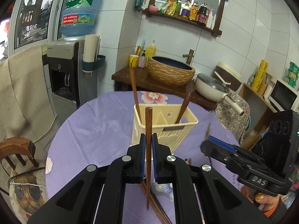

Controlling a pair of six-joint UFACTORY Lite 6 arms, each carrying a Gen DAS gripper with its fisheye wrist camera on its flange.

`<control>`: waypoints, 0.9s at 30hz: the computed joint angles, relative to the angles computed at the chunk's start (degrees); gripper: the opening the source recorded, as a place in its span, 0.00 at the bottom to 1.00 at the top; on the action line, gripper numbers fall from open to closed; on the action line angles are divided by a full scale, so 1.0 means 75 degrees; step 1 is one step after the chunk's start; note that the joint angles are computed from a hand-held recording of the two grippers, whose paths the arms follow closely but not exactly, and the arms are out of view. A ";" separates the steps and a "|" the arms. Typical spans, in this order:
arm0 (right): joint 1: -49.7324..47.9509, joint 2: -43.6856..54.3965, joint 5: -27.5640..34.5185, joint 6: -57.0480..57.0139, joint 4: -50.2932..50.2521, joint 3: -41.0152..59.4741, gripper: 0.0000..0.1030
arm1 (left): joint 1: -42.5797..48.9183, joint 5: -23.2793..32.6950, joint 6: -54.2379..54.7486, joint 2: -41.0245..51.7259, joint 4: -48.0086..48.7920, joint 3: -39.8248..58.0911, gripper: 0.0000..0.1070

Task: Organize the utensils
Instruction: 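Carry the chopstick in the left tool while the right tool carries the steel spoon to the holder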

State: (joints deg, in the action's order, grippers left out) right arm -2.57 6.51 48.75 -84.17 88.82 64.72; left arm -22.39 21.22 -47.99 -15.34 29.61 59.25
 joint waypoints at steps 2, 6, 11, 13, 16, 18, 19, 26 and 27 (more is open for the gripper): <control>0.0043 0.0307 0.0036 0.0278 0.0186 0.0584 0.40 | -0.0087 0.0204 0.0050 0.0062 0.0050 0.0484 0.07; 0.0149 0.1156 0.0241 0.1219 0.0253 0.2170 0.40 | -0.0231 0.0703 0.0759 0.0402 -0.0366 0.1893 0.07; 0.0485 0.2137 -0.0228 0.2175 0.0004 0.4243 0.40 | -0.0275 0.1508 0.1535 0.1396 -0.0918 0.4315 0.07; 0.0608 0.2612 -0.0402 0.2691 -0.0268 0.5120 0.40 | -0.0224 0.1839 0.1843 0.1949 -0.1185 0.5368 0.07; 0.0705 0.3502 -0.0542 0.3400 -0.0710 0.6527 0.40 | -0.0115 0.2371 0.2135 0.2890 -0.1378 0.6948 0.07; 0.0678 0.4163 -0.0439 0.3772 -0.0804 0.7415 0.40 | -0.0043 0.2654 0.2264 0.3523 -0.1384 0.7910 0.07; 0.0655 0.4480 -0.0374 0.3830 -0.0710 0.7770 0.40 | 0.0005 0.2741 0.2272 0.3831 -0.1347 0.8320 0.07; 0.0633 0.5433 -0.0594 0.2578 0.0792 0.7790 0.40 | 0.0401 0.1862 0.1802 0.4185 -0.0959 0.7677 0.07; 0.0619 0.5402 -0.0592 0.2393 0.0946 0.7577 0.40 | 0.0434 0.1666 0.1723 0.4084 -0.0939 0.7298 0.07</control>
State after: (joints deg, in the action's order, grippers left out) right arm 2.07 47.03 44.31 -66.22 95.91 121.54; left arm -19.14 33.71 -35.07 15.29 22.56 113.98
